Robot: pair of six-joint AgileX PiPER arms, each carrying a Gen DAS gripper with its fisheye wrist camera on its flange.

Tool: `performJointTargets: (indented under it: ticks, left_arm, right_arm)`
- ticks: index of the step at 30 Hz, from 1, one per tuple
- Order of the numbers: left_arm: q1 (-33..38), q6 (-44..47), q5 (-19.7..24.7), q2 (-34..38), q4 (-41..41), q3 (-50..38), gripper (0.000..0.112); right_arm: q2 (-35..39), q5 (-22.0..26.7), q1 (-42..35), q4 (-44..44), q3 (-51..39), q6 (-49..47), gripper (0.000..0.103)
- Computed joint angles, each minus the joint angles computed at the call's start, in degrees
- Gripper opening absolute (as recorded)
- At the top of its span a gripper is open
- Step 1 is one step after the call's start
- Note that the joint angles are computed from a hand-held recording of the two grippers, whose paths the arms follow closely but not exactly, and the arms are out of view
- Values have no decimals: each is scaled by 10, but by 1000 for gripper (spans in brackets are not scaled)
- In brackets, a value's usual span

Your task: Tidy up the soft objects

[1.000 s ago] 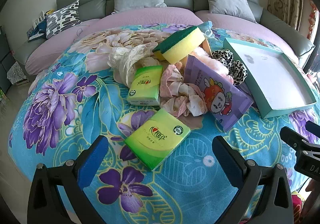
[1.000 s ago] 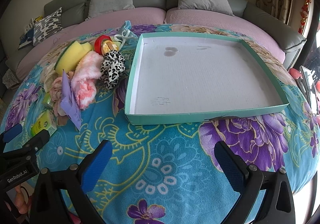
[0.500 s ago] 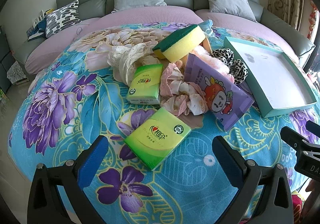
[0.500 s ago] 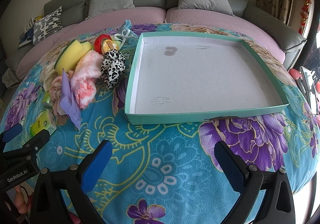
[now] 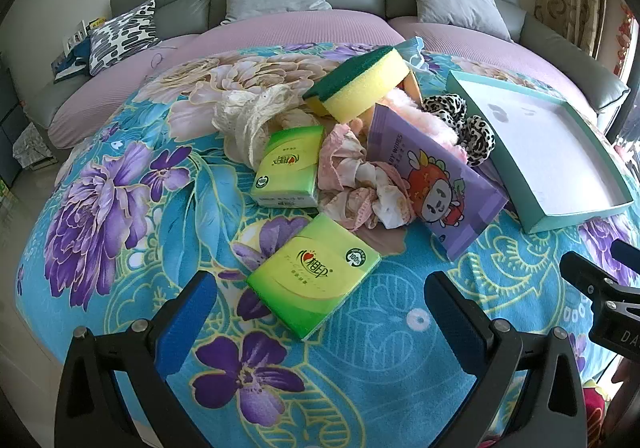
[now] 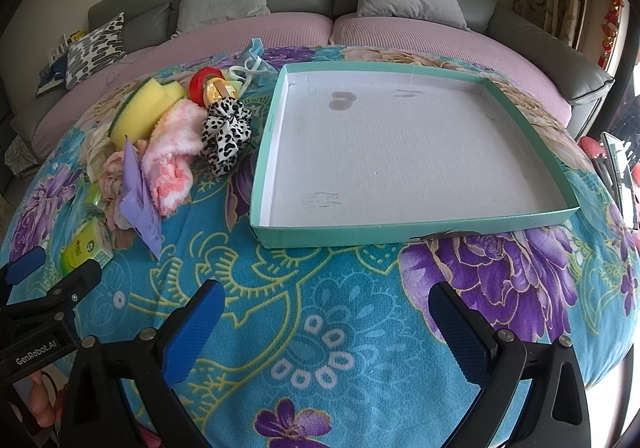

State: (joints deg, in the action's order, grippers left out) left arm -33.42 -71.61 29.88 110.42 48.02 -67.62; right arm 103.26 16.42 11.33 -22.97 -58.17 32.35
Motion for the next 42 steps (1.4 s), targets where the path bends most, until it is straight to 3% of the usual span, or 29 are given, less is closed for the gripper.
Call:
performJointTargets:
  ticks: [9, 14, 21, 24, 27, 29, 30, 31, 34, 36, 42]
  left_arm:
    - [0, 5, 0, 0, -6, -3, 103]
    - [16, 28, -46, -18, -23, 17, 103]
    - [46, 126, -54, -9, -125, -1, 103]
    - [45, 138, -29, 5, -122, -17, 102]
    - [48, 154, -44, 4, -125, -12, 102]
    - [54, 171, -56, 3, -137, -9, 92]
    - [58, 189, -58, 6, -150, -12, 79]
    - [63, 214, -56, 11, -170, -18, 75]
    - [77, 261, -70, 20, -209, -19, 73]
    - [84, 269, -88, 18, -216, -10, 73]
    - [102, 325, -123, 16, -260, 1, 71]
  right_arm:
    - [0, 1, 4, -21, 0, 20, 103]
    - [-13, -5, 6, -27, 8, 26, 103]
    - [-24, -32, 3, 131, -2, -139, 103]
    - [-19, -33, 10, 222, -20, -233, 103]
    - [-9, -38, 25, 307, -39, -332, 103]
    - [1, -39, 37, 354, -53, -387, 103]
    - [5, -38, 41, 383, -58, -420, 103]
    - [10, -36, 44, 417, -64, -454, 103]
    - [29, -30, 54, 481, -81, -522, 102]
    - [38, -32, 61, 500, -89, -543, 99]
    - [88, 9, 53, 582, -140, -609, 74]
